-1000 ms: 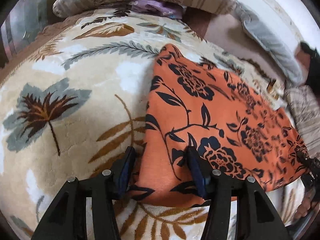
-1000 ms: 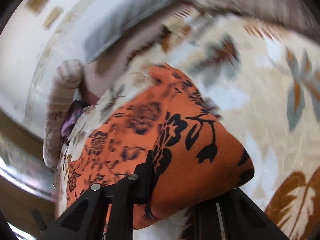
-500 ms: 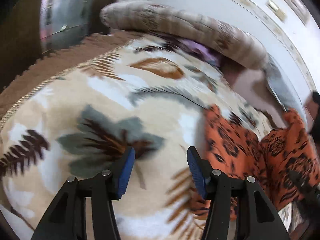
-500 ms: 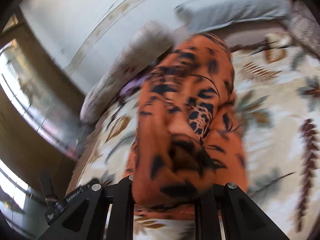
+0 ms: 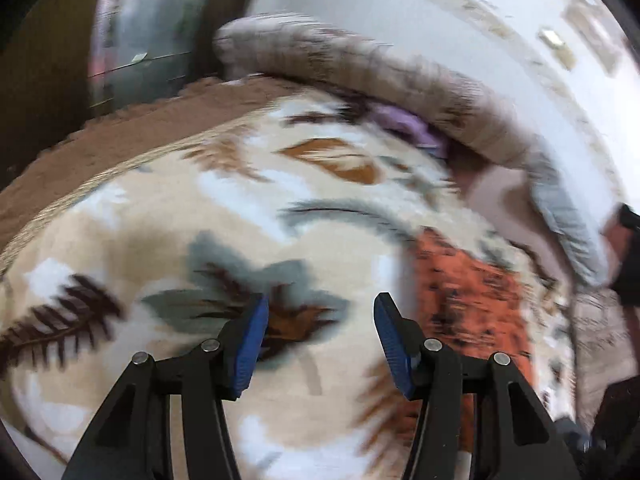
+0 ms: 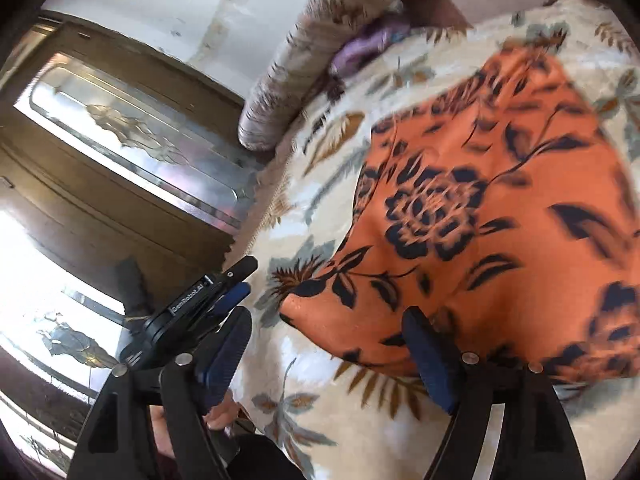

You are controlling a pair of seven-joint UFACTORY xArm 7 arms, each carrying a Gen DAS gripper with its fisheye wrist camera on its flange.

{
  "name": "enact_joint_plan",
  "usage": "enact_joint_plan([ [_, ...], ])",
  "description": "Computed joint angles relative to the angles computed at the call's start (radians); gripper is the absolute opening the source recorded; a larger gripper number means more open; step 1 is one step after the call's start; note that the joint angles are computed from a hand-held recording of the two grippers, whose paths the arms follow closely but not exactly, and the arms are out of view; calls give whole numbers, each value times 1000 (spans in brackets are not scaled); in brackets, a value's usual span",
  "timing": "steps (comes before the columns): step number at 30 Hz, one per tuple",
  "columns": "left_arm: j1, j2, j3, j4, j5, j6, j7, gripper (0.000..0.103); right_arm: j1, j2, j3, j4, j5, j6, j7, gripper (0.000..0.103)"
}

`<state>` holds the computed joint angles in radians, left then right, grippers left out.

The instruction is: Fold small clothes

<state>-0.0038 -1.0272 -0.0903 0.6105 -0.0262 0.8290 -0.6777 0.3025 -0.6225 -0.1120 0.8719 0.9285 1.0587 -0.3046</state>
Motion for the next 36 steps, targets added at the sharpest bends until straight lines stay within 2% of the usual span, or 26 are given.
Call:
enact_joint_plan([
  [2,-81,10,3,-5,-36,-86,48,56,-51,-49,-3,-23,-46,-49,10,76],
  [3,-113,16,-3,-5,-45,-116,73,56,-68,-58,-10,-29,-71,-66,17,65],
  [6,-188,63,-29,15,-61,-158,135,56,-114,-41,-31,-35,-155,-92,48,45],
  [7,-199,88,-45,28,-61,-148,142,56,-128,-26,-34,-40,-188,-89,59,42],
  [9,-198,171,-87,75,-29,-47,157,56,-141,22,-26,-35,-263,-41,89,31],
  [10,-181,209,-111,101,3,17,160,57,-144,26,-21,-53,-274,-47,86,28],
  [11,-138,253,-161,118,69,86,145,62,-144,13,-18,-72,-270,-66,77,24],
  [12,-129,266,-170,128,92,113,126,72,-138,12,-22,-70,-268,-65,67,24],
  [13,-130,259,-163,122,96,105,108,74,-135,25,-24,-52,-272,-52,69,23],
  [16,-149,260,-117,110,71,81,101,75,-130,75,-23,19,-278,-71,48,26],
  [20,-147,289,-115,115,82,54,90,75,-120,234,12,174,-280,-129,56,27],
  [21,-144,295,-123,118,94,52,87,75,-116,272,28,210,-291,-147,70,27],
  [22,-140,304,-128,121,104,48,83,75,-154,334,77,263,-312,-157,91,27],
  [23,-139,314,-129,125,110,46,79,75,-157,360,84,310,-352,-124,132,27],
  [25,-144,314,-124,119,111,40,75,75,-150,504,111,410,-450,-90,223,28],
  [27,-149,319,-114,119,107,32,79,75,-164,579,128,474,-498,-19,262,26],
  [29,-151,320,-114,120,112,33,82,75,-169,581,148,493,-515,-49,279,28],
  [30,-151,322,-115,122,115,33,83,75,-168,573,154,499,-501,-71,258,28],
  [33,-150,326,-121,129,124,40,83,75,-152,557,162,502,-355,-139,149,28],
  [36,-150,325,-123,129,129,40,78,75,-129,620,182,568,-278,-94,100,28],
])
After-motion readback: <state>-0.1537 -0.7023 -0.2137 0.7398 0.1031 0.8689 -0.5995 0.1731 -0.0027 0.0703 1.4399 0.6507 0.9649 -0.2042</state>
